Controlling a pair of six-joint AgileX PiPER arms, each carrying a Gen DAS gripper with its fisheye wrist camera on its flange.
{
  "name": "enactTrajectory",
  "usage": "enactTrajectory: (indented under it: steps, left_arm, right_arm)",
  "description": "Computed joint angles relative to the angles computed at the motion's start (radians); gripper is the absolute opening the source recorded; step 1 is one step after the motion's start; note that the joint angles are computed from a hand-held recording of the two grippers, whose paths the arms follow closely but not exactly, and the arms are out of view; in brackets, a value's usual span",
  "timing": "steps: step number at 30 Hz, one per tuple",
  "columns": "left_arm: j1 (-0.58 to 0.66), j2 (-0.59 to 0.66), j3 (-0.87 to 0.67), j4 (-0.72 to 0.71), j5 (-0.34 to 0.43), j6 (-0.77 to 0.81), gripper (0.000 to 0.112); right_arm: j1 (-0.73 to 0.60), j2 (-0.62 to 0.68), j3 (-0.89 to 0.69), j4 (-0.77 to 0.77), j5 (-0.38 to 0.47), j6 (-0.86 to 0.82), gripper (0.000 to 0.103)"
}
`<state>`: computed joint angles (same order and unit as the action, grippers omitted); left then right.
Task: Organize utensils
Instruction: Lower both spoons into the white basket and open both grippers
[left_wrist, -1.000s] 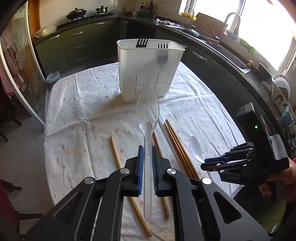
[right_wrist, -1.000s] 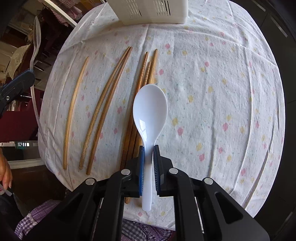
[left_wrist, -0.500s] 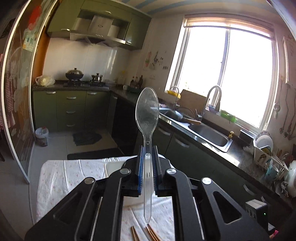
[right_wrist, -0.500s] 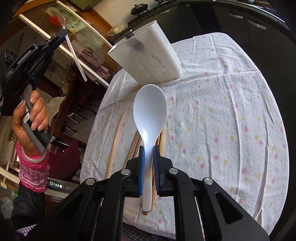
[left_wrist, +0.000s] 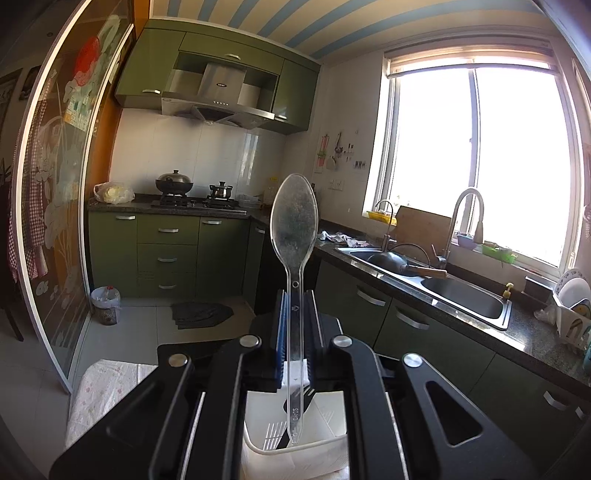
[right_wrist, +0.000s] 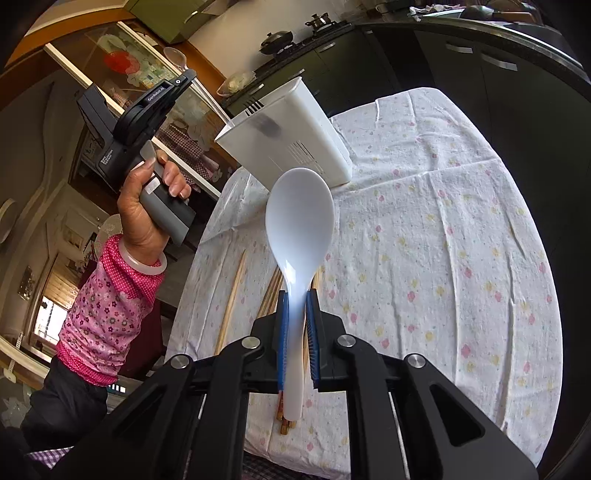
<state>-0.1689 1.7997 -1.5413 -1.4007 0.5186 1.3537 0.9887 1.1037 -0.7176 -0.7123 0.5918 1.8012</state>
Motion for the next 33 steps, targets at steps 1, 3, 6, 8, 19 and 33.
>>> enactTrajectory:
  steps: [1,3,6,8,19,33]
  left_arm:
    - [-0.002,0.001,0.014,0.002,-0.002,0.013,0.009]
    - [-0.006,0.0,0.042,0.018,-0.009,0.031,0.009]
    - [0.001,-0.002,0.076,0.061,-0.003,0.022,0.02]
    - [0.014,-0.009,0.101,0.065,0.008,0.032,0.03]
    - [0.21,-0.185,0.238,0.14,0.268,-0.061,0.037]
    - [0.389,-0.31,0.335,0.185,0.497,0.003,0.041]
  right_arm:
    - [0.003,0.0,-0.008,-0.006,0.007,0.0,0.01]
    - [-0.009,0.019,-0.036,-0.01,0.016,-0.024,0.01]
    - [-0.044,0.047,-0.097,-0.013,0.027,-0.083,0.01]
    - [-0.073,0.069,-0.154,-0.031,0.04,-0.121,0.01]
    - [-0.208,0.37,-0.624,-0.503,0.251,-0.12,0.01]
    - [-0.358,0.696,-0.778,-0.598,0.178,-0.107,0.011]
